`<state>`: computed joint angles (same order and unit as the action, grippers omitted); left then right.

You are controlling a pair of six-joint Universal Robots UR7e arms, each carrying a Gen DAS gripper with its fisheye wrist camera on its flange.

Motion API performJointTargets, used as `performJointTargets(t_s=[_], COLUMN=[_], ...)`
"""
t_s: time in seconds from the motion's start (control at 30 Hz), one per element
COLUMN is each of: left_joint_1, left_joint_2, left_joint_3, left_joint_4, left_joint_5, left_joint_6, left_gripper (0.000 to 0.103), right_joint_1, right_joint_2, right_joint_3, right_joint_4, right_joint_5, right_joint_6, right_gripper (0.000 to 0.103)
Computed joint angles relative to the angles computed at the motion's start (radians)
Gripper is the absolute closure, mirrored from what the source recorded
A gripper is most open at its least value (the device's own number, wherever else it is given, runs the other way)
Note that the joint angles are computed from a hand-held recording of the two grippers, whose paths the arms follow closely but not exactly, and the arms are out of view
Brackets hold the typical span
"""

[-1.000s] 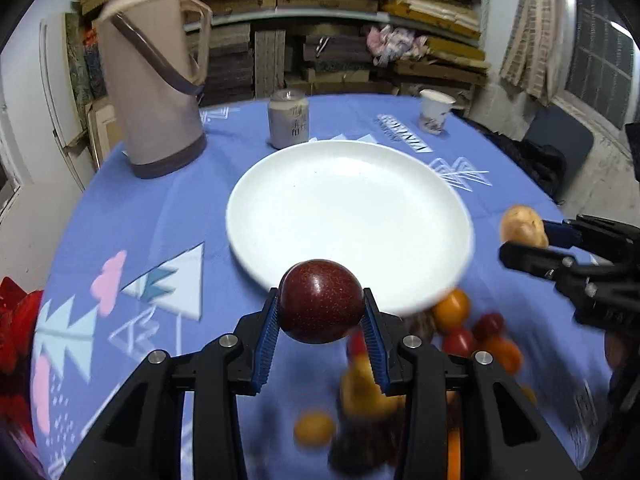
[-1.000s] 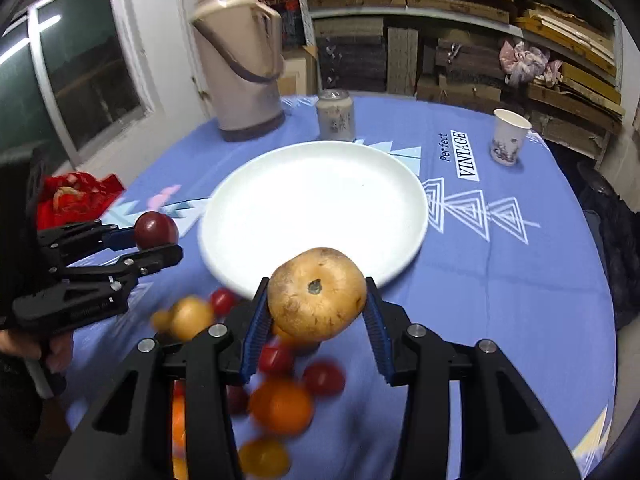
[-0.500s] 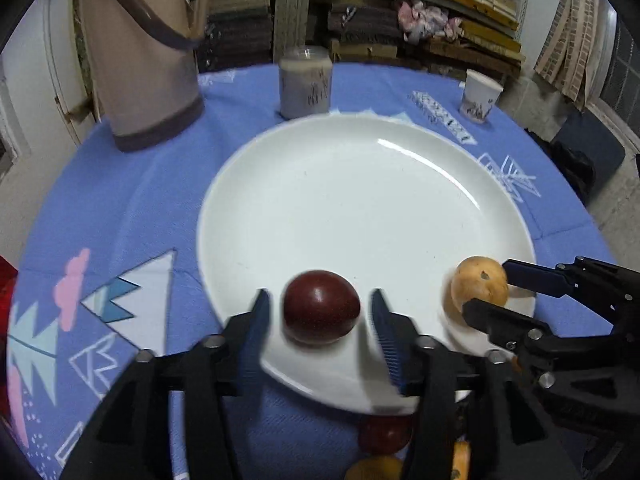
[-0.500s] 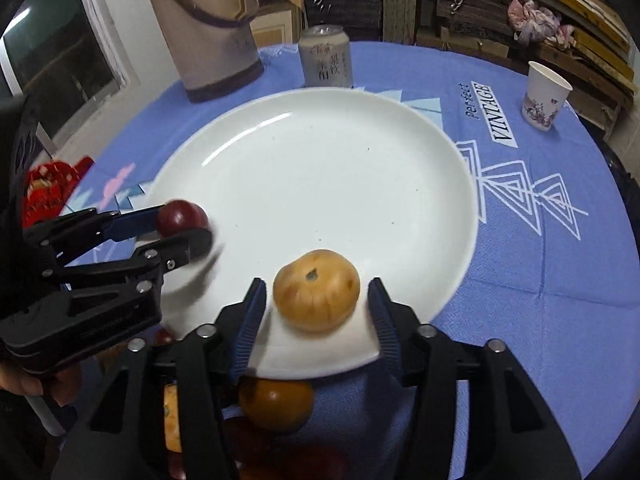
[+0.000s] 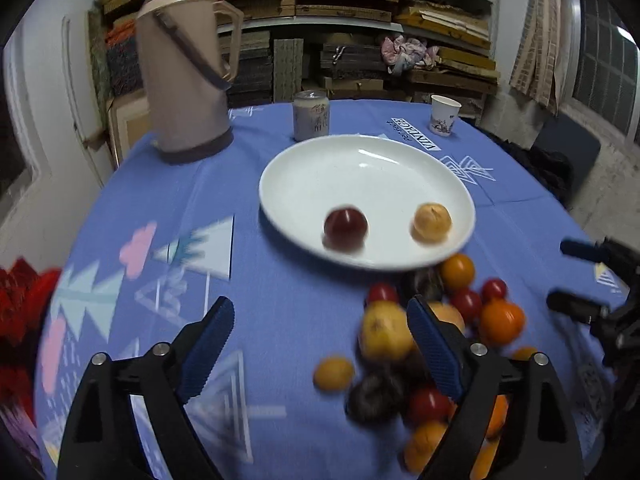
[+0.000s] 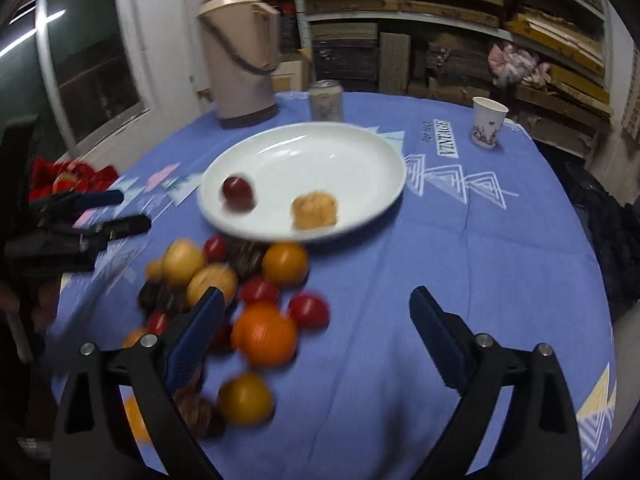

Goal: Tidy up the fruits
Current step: 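Carry both fruits onto the white plate and open both tools to release, then grasp the yellow fruit with the right tool while the left tool reaches the striped orange fruit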

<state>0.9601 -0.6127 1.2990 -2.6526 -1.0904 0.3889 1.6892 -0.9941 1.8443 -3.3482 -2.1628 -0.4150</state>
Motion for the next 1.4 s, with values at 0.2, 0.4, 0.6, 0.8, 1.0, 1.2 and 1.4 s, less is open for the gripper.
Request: performJointTargets(t_s=[0.2,0.4,0.6,0.8,1.0,1.2,1.4], left_joint_1=[0.020,0.032,0.019,0.009,0.003,0.006,0.014], left_joint_2=[-0.078,-0.101,-0.126,-0.128,-0.119,-0.093,-0.079], left_joint_3=[0.113,0.156,0.217,0.258,0.267,0.242,0.210], left_joint_4=[0.007,0.021,-0.027,-0.015,0.007,0.046,0.098], left_joint_5=[-0.045,-0.041,-0.028,-0.036,-0.054,-0.050,-0.081], left_joint_6=[-0.103,-0.129,-0.041,0.020,0.042,0.054,0.038], left_gripper=[0.009,0.009,0.009,0.009,0.009,0.019,0.039], right_joint_1=[0.031,0.020,0.005,0.009,-0.010,-0.039,-0.032], right_joint_2=[-0.004,0.003,0.027,0.059,0.021,-0.021,-0.003], right_joint_3=[0.104,0.107,0.076,0.052,0.109,0.153,0.144], right_joint_4=[-0.023,0.039,0.092,0.110,0.047,0.032,0.016], right_joint_5=[-0.052,-0.045,-0.024,-0.033,0.007,0.070,0.044], right_joint_6=[-0.045,0.067,0.143,0.155,0.194,0.224,0.201], right_gripper=[0.012,0.039,0.044,0.066,0.066,0.066,0.066])
